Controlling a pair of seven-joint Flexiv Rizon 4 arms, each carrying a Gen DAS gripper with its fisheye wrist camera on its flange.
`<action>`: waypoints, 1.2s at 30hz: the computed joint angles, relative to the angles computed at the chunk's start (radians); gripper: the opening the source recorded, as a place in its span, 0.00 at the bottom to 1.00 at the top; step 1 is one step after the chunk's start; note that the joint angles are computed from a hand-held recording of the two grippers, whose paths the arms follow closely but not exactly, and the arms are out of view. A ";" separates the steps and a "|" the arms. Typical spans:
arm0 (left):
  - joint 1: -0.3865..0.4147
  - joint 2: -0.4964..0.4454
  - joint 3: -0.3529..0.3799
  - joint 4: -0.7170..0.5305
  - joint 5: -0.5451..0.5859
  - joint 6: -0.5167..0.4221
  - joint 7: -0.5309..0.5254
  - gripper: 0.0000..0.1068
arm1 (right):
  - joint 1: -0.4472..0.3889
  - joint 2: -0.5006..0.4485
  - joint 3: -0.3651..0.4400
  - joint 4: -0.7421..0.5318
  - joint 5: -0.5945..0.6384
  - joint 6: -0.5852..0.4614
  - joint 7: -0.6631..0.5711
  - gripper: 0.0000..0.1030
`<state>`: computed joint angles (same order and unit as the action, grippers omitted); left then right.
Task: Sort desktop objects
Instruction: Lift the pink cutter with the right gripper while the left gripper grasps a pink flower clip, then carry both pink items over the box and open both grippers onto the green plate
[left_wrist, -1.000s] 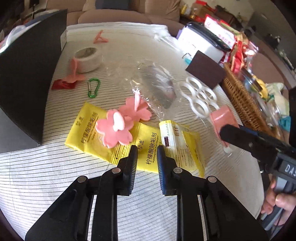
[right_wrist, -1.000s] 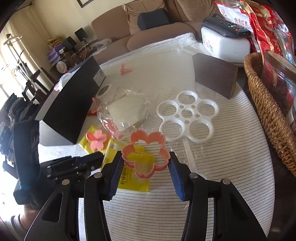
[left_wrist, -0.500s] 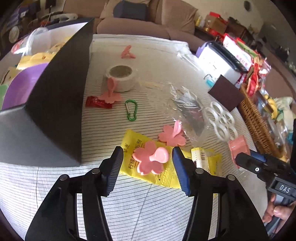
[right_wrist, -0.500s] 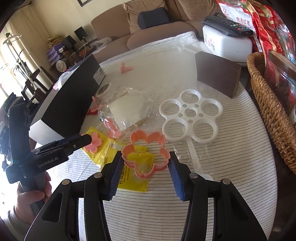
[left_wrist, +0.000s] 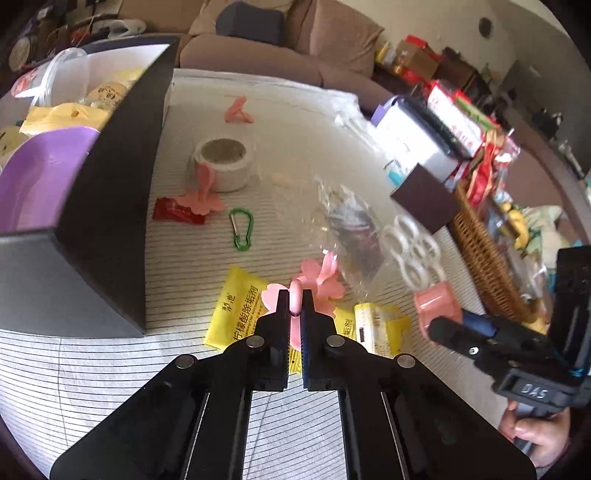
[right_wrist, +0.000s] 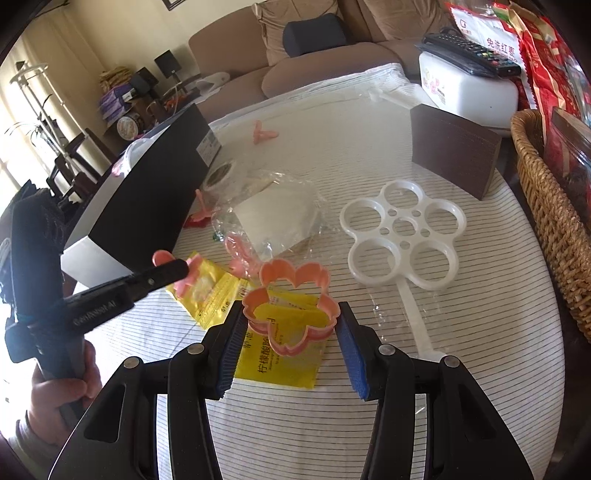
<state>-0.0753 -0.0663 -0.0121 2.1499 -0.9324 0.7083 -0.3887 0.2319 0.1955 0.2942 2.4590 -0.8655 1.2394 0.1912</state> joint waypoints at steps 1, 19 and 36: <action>0.005 0.001 0.003 -0.006 -0.006 -0.017 0.001 0.04 | -0.003 -0.002 0.000 -0.002 -0.011 0.005 0.006 0.49; 0.264 -0.126 0.088 -0.393 0.032 -0.276 -0.116 0.04 | 0.093 -0.307 -0.085 -0.444 -0.355 0.146 0.040 0.49; 0.370 -0.392 0.004 -0.670 0.222 -0.191 -0.334 0.06 | 0.250 -0.932 0.068 -1.305 0.447 -0.315 -0.819 0.49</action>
<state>0.2948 -0.4584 -0.0084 1.4802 -0.7107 0.5175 -0.7223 0.4821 -0.7368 0.3619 1.1540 -0.4186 0.9240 -0.6279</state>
